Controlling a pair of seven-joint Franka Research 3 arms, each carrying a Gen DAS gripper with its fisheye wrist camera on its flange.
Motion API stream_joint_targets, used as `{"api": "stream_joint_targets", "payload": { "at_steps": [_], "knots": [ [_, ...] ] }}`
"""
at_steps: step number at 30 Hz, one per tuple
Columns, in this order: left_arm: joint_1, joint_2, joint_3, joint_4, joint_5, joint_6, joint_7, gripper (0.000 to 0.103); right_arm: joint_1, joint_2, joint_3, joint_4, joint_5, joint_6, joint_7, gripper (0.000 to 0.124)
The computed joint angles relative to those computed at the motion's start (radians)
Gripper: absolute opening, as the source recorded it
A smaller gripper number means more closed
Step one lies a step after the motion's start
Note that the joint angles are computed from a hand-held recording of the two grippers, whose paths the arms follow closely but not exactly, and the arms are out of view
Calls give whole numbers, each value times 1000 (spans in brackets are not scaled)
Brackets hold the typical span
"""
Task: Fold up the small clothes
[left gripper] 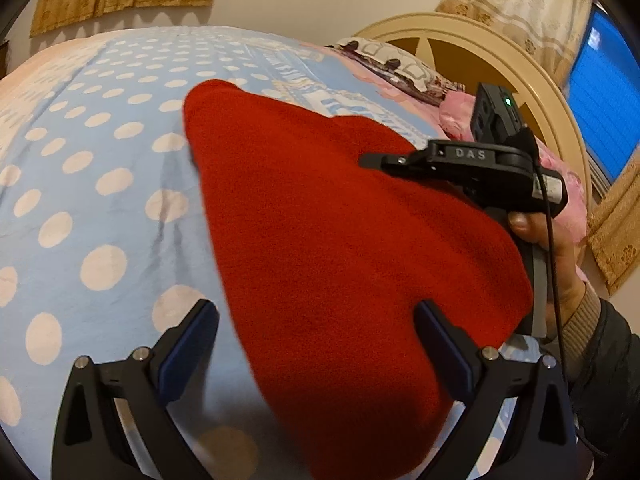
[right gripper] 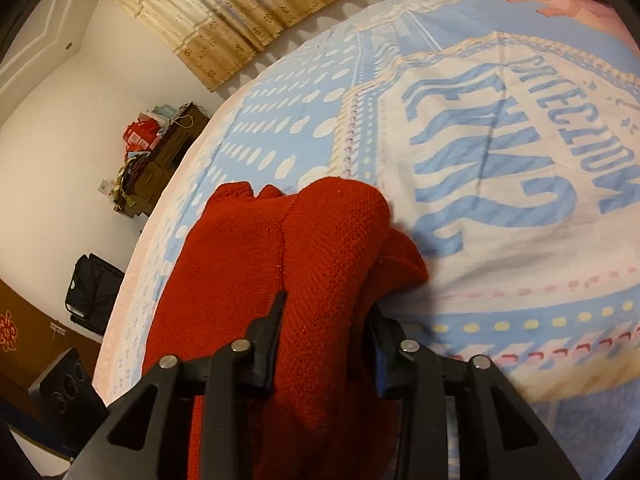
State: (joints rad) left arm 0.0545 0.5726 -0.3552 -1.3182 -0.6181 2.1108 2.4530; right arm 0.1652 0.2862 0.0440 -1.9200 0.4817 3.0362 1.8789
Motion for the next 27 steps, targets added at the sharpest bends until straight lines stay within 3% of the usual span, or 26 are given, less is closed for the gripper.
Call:
{"api": "stream_joint_targets", "payload": {
  "at_steps": [2,6,16,21,27],
  "knots": [
    [4,-6,-4,-9,-1,-3,22,99,8,-3,-8,-4,-9,6,6,33],
    [13,0,-11,3,-17,-34,53,87,51,-7,-58,-10,-74,5,63,32],
    [14,-77,-3,-92,-70,42,138,50,173,-30,-198,-29,-320,17,272,29],
    [9,-94,10,-102,-71,47,128,45,211,-49,-235,-44,-424,42,363,29],
    [18,-148,28,-154,-80,47,152,45,234,-56,-234,-47,-495,44,428,29]
  ]
}}
